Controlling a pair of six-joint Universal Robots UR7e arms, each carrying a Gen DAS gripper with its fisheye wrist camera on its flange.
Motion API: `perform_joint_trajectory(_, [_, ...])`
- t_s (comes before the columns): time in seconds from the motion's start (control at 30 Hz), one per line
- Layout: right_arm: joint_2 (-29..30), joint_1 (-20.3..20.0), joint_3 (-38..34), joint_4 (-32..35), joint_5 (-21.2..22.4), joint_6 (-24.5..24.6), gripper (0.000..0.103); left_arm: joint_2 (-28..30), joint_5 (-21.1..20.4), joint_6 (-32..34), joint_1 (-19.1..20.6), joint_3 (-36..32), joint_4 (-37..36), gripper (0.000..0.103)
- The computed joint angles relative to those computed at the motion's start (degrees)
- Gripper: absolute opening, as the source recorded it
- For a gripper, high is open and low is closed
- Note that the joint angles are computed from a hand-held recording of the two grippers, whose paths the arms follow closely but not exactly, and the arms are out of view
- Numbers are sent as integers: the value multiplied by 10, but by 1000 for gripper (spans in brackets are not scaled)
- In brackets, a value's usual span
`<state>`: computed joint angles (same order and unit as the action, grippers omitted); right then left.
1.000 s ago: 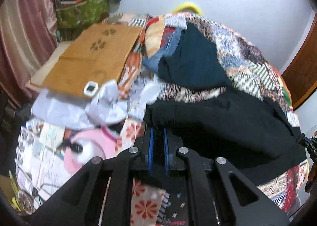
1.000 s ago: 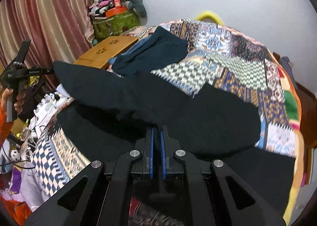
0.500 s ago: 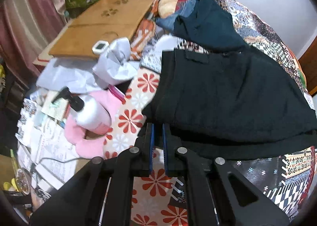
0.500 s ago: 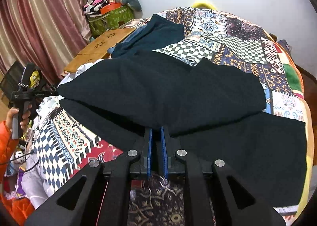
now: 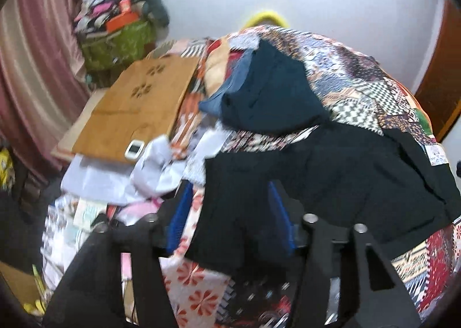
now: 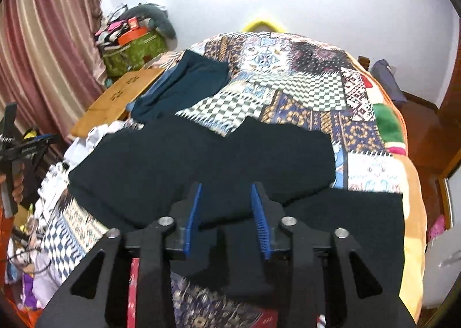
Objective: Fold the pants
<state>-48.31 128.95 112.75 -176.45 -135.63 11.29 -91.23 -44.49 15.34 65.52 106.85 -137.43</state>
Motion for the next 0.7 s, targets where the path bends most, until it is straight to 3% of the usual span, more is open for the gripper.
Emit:
perform_joint_trajectory(0.1, [5,-17,-18,-5,6,-19,45,28,-5,25,-9,-7,-27,69])
perform_joint_trajectory(0.23, [17,-44,-45,6,12,-36,56,75,-19,24,-11,-35,-23,92])
perform_joint_trajectory(0.4, [43,-75,-87,24,18,-63,58,133,-29,11,-6,-71,-15,93])
perform_joint_trajectory(0.7, [85,-143,-185,140,93,-53,58,209,-45,-15,16,-132,38,93])
